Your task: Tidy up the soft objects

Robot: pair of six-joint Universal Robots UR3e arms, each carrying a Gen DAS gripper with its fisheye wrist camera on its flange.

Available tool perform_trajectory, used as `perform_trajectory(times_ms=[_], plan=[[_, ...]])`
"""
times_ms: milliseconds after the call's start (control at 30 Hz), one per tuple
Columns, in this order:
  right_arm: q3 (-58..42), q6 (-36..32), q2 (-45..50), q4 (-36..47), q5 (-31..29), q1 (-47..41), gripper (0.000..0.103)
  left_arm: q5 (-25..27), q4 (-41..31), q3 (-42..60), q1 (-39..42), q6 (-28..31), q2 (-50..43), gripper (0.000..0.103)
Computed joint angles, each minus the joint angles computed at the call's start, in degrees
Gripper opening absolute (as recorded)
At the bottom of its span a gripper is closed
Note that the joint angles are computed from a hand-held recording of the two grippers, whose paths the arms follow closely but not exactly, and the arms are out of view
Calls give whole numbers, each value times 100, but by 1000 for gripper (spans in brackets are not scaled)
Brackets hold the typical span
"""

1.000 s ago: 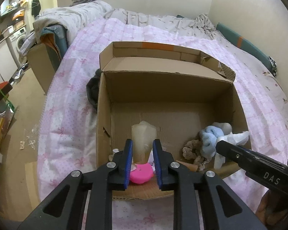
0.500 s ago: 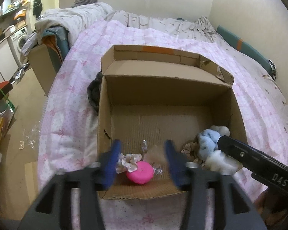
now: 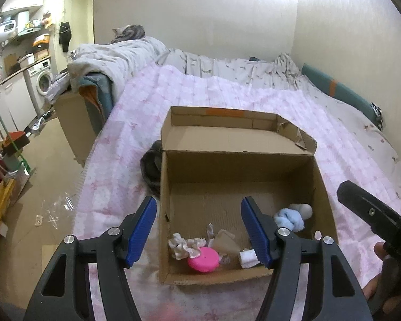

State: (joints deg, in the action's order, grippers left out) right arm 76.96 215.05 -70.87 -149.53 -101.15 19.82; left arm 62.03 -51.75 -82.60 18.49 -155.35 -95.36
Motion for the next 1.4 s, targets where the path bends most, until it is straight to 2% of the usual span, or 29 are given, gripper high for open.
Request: perform_trajectory(times_ms=[233, 567, 800, 933, 1000, 1067, 1233, 1400], plan=[[-118, -93, -308, 355, -168, 171, 103, -334, -124, -364, 490, 263, 716, 63], [189, -256, -849, 678, -766, 694, 103, -894, -883, -941, 1377, 993, 1720, 63], [724, -66, -1170, 554, -1049, 928, 103, -1227, -1417, -1492, 1874, 1639, 2450, 63], [993, 20, -1209, 424, -1218, 1101, 103, -1344, -1338, -1837, 2034, 1732, 2743, 64], [1049, 58, -1183, 389, -1264, 1160, 103, -1382, -1364, -1934, 2108, 1712, 2820, 66], [1044, 83, -1131, 378, -1364, 1232, 103, -1408, -1385, -2000, 2138, 1655, 2825, 77], [941, -31, -925, 293, -1602, 1405, 103, -1111, -898, -2186, 1890, 1406, 2743, 92], [1172, -64, -888, -20, -1485, 1329, 103, -1000, -561, -2348, 1802, 1216, 2715, 96]])
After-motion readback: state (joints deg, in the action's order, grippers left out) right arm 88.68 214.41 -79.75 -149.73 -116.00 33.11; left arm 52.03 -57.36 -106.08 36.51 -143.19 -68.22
